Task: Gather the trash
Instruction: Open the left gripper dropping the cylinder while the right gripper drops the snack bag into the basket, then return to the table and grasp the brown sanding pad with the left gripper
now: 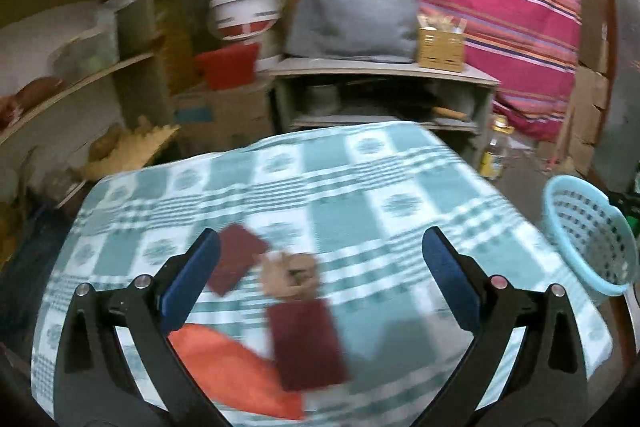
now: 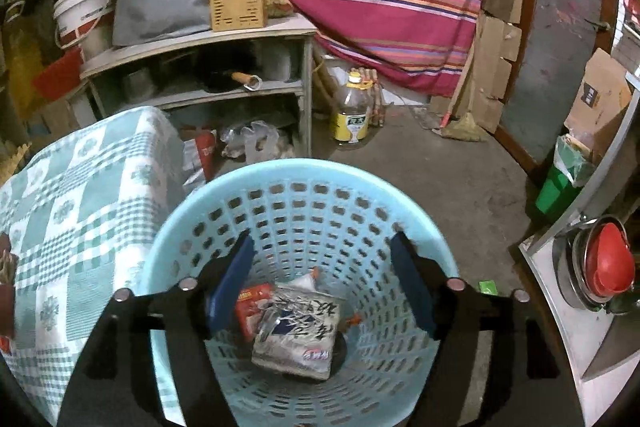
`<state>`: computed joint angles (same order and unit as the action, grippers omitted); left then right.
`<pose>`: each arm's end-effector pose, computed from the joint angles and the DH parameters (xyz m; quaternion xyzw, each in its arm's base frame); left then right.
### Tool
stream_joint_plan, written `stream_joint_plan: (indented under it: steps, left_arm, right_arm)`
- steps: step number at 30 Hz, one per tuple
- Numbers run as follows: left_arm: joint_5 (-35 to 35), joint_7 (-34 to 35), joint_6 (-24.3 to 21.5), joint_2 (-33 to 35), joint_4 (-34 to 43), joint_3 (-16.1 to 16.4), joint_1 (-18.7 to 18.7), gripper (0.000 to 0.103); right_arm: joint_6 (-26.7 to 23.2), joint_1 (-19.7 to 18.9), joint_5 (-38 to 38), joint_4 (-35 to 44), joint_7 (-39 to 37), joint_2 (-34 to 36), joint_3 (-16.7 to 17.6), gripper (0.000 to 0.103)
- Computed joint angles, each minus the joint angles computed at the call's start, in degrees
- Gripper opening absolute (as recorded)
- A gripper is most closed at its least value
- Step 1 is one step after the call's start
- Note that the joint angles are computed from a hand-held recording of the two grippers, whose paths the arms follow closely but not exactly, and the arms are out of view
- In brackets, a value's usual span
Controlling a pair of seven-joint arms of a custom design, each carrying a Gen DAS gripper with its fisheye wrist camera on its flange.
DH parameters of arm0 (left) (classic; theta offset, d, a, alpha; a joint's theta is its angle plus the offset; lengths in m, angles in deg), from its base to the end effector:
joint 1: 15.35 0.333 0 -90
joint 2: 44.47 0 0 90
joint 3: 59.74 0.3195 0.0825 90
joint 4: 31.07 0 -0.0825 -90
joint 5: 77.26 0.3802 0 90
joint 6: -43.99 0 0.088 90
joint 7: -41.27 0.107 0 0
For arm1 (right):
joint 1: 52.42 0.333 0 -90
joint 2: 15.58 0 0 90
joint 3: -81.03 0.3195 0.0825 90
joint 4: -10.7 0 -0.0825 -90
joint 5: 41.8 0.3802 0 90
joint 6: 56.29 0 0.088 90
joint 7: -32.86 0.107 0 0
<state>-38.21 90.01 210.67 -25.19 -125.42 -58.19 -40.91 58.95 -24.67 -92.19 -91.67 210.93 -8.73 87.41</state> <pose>0.6205 -0.3215 0.5238 -0.5244 0.7080 -0.3636 0.3025 0.5337 0.3031 0.5160 -0.4329 0.8122 -0.3594 0.1545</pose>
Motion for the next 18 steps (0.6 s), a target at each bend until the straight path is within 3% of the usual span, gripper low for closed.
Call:
stream_joint_plan:
  steps: [5, 12, 15, 18]
  left_arm:
    - [-4.0, 1.7, 0.1, -0.1, -1.3, 0.5, 3.8, 0.097]
    - [-12.5, 8.7, -2.0, 2.9, 0.1, -0.8, 8.1, 0.097]
    - [-16.2, 12.7, -2.4, 4.6, 1.3, -1.6, 9.2, 0.097]
    - [-21.8, 19.9, -4.2, 7.0, 3.6, -4.4, 11.5, 0.097]
  right_arm:
    - [-0.6, 2.3, -1.3, 7.5, -2.2, 5.7, 0.1, 0.082]
    - [4.3, 6.4, -1.2, 19.1, -4.9, 14.6, -2.1, 0.088]
    - [4.3, 8.6, 0.1, 27.5, -8.9, 20.6, -3.4, 0.089]
    - [3.7, 10.5, 2.0, 35.2, -13.0, 26.1, -4.8, 0.089]
